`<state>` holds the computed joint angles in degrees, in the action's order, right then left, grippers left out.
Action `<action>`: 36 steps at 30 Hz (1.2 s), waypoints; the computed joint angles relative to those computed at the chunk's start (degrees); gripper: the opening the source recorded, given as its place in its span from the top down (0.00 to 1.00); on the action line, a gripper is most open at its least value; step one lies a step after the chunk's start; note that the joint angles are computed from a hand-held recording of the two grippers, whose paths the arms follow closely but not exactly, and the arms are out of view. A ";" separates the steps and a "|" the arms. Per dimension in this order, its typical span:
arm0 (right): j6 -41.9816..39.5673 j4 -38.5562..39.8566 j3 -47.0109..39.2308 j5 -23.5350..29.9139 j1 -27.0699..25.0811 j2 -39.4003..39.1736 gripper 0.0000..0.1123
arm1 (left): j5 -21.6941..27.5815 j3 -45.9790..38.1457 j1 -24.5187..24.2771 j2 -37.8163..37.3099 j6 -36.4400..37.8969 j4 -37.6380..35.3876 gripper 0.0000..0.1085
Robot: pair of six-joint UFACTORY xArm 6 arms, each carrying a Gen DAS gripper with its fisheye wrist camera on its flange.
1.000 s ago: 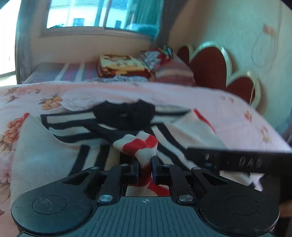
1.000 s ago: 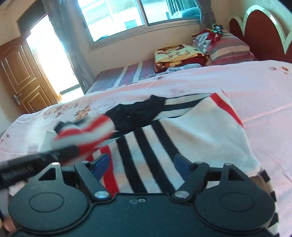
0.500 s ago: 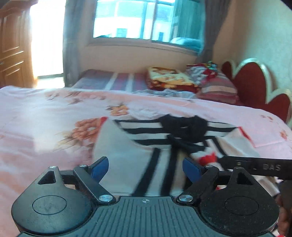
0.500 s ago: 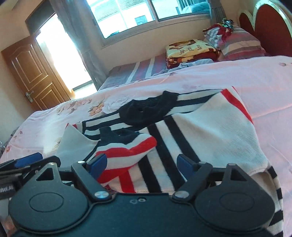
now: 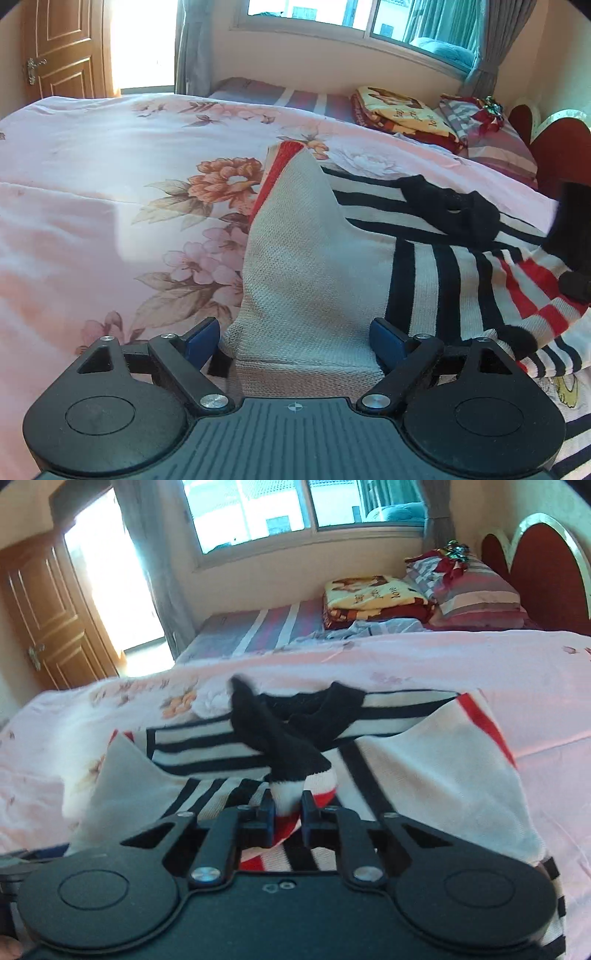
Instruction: Fold small clothes
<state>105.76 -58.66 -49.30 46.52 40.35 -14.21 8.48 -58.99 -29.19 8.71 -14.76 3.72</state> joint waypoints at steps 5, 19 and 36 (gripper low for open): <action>7.65 7.04 13.19 -3.03 -4.69 -10.55 0.78 | -0.31 0.41 -0.20 -0.26 -2.54 2.88 0.19; 1.66 -2.43 11.47 1.67 -2.58 -12.57 0.94 | 6.32 -17.12 1.61 10.59 -4.93 2.39 0.19; -4.66 4.50 15.68 6.28 -3.76 -12.15 0.91 | 12.74 -35.24 3.17 24.47 -17.45 11.34 0.19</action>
<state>101.10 -54.16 -33.62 52.80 36.59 -26.37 21.22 -94.23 -26.02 33.18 -32.21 15.05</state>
